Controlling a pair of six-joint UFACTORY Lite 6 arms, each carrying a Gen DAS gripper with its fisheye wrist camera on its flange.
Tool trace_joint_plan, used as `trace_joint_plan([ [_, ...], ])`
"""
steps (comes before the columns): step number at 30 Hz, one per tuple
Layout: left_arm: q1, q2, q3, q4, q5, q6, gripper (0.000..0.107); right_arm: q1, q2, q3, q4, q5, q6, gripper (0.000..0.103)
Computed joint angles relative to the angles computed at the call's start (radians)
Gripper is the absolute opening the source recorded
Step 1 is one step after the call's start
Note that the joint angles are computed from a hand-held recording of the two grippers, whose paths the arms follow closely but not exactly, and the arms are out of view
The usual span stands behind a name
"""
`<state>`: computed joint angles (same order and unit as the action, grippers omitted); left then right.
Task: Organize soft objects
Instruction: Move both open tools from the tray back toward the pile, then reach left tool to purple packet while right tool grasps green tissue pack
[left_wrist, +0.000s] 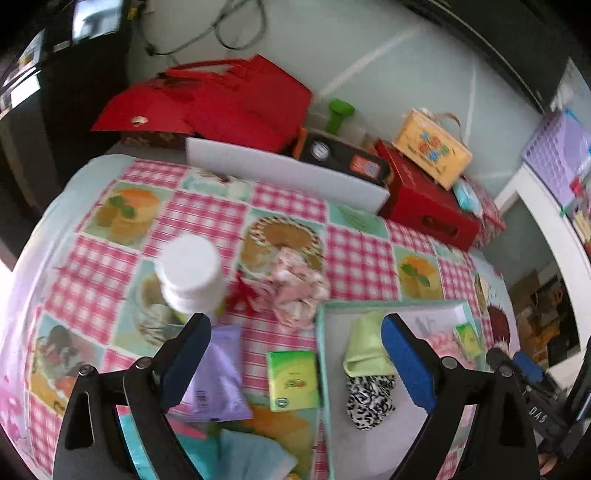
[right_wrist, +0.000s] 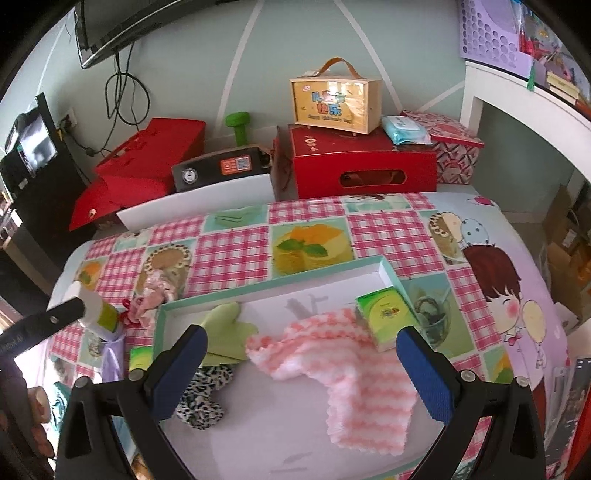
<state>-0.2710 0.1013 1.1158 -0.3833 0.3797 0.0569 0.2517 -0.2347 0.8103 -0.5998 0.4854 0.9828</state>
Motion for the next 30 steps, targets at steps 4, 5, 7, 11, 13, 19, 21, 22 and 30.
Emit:
trace_joint_plan([
  [4, 0.1, -0.038, -0.028, -0.023, 0.002, 0.038, 0.094, 0.024, 0.007, 0.005, -0.007, -0.003, 0.022, 0.103],
  [5, 0.127, -0.039, -0.031, -0.012, 0.006, 0.032, 0.094, 0.031, 0.01, 0.008, -0.01, -0.003, 0.029, 0.103],
  [7, 0.176, -0.031, -0.029, 0.017, 0.023, 0.016, 0.094, 0.045, 0.017, 0.013, -0.006, -0.012, 0.033, 0.103],
  [11, 0.262, -0.004, -0.023, 0.086, 0.065, -0.042, 0.094, 0.089, 0.055, 0.033, 0.015, -0.044, 0.032, 0.103],
  [13, 0.288, 0.021, -0.014, 0.101, 0.087, -0.047, 0.094, 0.12, 0.096, 0.056, 0.051, -0.065, 0.006, 0.103],
  [19, 0.294, 0.085, -0.002, 0.148, 0.126, -0.059, 0.094, 0.196, 0.239, 0.134, 0.195, -0.127, -0.107, 0.103],
  [21, 0.289, 0.114, 0.01, 0.139, 0.132, -0.037, 0.094, 0.219, 0.282, 0.161, 0.222, -0.136, -0.127, 0.103],
  [22, 0.287, 0.133, 0.018, 0.123, 0.141, -0.014, 0.094, 0.228, 0.3, 0.173, 0.24, -0.139, -0.142, 0.103],
  [30, 0.258, 0.202, 0.053, 0.117, 0.171, 0.016, 0.094, 0.29, 0.453, 0.258, 0.402, -0.164, -0.31, 0.103],
])
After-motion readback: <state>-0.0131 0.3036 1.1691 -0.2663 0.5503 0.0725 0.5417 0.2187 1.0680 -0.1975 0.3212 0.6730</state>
